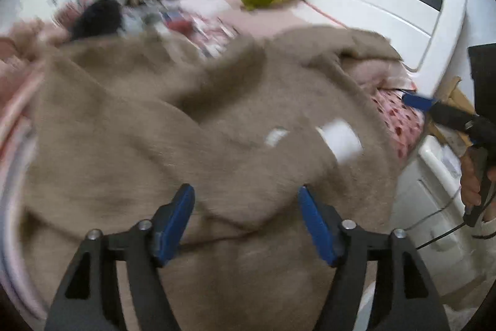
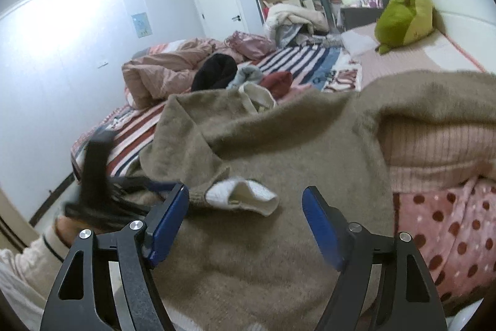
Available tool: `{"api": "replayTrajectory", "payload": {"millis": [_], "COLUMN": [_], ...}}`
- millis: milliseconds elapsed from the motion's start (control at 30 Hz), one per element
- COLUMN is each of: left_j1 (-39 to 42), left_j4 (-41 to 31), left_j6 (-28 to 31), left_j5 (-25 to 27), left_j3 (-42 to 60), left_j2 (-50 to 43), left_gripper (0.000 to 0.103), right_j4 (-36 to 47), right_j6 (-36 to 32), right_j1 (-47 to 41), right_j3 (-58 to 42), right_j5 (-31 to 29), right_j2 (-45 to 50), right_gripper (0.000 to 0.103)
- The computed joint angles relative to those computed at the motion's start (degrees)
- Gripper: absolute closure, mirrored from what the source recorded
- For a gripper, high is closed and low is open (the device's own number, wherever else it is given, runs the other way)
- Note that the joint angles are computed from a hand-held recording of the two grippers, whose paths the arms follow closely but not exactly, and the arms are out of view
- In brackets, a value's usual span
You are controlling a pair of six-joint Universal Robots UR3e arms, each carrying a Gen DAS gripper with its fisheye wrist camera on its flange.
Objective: Fold small clothes
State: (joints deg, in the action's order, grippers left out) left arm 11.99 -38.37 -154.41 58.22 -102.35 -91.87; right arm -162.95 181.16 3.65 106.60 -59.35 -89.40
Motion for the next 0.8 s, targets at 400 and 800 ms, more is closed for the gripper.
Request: {"api": "replayTrajectory", "payload": {"millis": [400,800], "left_j1": [27.4,37.6], "left_j4": [8.6,-10.3], "left_j6": [-1.6,7.3], "left_j5": [-9.5,-21.0], "left_j3": [-20.7,-20.2], "left_j2": [22.9,26.4], "left_gripper": [0.008,0.008], "right_j4": [16.0,9.7], "right_j6": [5.0,11.8], "right_j1": [4.1,4.6], "right_j3": [-20.1,-22.4], "right_j5": [9.7,3.6], "right_j2": [22.6,21.7], "right_gripper": [0.031,0.098]}}
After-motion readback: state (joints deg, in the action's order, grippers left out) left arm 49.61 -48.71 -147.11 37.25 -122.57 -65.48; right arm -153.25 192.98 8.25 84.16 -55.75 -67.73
